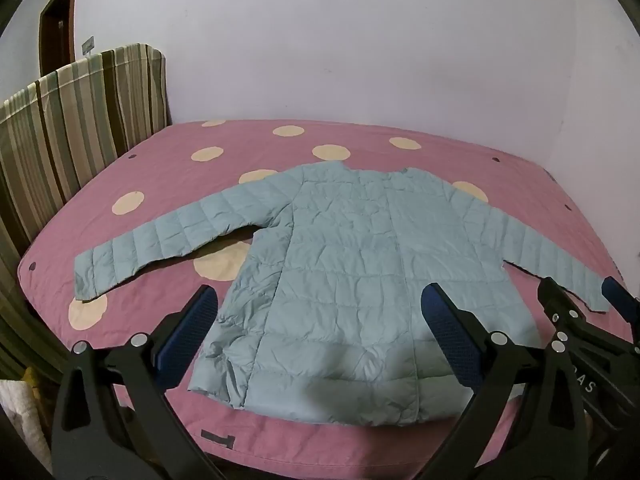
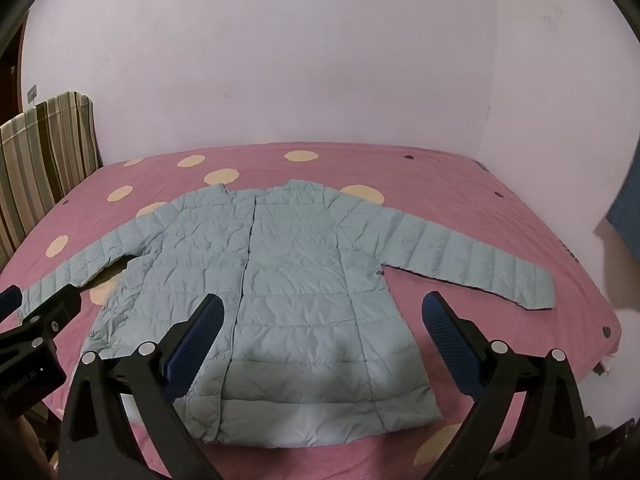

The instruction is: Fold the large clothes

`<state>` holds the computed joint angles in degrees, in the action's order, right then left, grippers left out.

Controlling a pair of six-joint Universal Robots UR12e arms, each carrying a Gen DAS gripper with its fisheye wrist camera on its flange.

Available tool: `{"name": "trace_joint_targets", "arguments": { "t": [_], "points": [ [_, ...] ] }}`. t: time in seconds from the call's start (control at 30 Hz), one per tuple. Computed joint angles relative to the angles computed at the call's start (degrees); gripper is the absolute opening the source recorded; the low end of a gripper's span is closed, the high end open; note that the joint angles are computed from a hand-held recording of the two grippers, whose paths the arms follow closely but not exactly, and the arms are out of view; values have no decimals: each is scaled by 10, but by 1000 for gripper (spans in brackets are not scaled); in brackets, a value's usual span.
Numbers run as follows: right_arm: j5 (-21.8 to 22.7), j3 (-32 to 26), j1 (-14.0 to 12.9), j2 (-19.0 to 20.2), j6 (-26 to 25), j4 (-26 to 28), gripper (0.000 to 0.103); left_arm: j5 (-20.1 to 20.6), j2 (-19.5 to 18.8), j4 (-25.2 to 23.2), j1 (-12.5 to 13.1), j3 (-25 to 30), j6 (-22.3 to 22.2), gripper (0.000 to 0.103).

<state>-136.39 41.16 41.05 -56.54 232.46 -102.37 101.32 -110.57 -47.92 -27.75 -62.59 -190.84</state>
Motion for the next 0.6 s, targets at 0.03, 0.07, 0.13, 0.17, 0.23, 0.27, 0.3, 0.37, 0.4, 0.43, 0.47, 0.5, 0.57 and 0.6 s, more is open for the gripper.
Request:
{"name": "trace_joint_targets", "arguments": {
  "t": [0.03, 0.07, 0.13, 0.17, 0.23, 0.27, 0.3, 0.37, 0.4, 0.43, 0.47, 0.5, 0.57, 0.6],
  "points": [
    [-1, -1, 0, 0, 0, 0, 99, 1, 0, 1, 0, 0, 0, 101],
    [0, -1, 0, 0, 0, 0, 99, 1, 0, 2, 0, 0, 1, 101],
    [0, -1, 0, 1, 0, 1, 99, -1, 0, 2, 0, -1, 1, 101],
    [0, -1, 0, 1, 0, 1, 99, -2, 0, 2, 1, -1, 0, 101],
    [1, -2, 0, 1, 0, 1, 99, 3, 0, 4, 0, -1, 1, 101],
    [0, -2, 0, 1, 0, 1, 99, 4, 0, 4, -1, -1, 1, 101],
    [1, -1, 0, 1, 0, 1, 99, 3, 0, 4, -1, -1, 2, 101],
    [0, -1, 0, 0, 1, 1, 99, 2, 0, 4, 0, -1, 1, 101],
    [0, 0, 0, 0, 1, 1, 99, 2, 0, 4, 0, -2, 0, 101],
    [0, 0, 0, 0, 0, 1, 99, 4, 1, 4, -1, -2, 1, 101],
    [0, 1, 0, -1, 1, 0, 99, 4, 1, 4, -1, -3, 0, 101],
    [0, 1, 0, -1, 1, 1, 99, 4, 2, 4, -1, -3, 0, 101],
    [0, 2, 1, -2, 1, 1, 99, 4, 2, 5, -1, -4, -1, 101],
    [0, 2, 1, -2, 1, 1, 99, 5, 1, 5, -2, -3, 2, 101]
  ]
}}
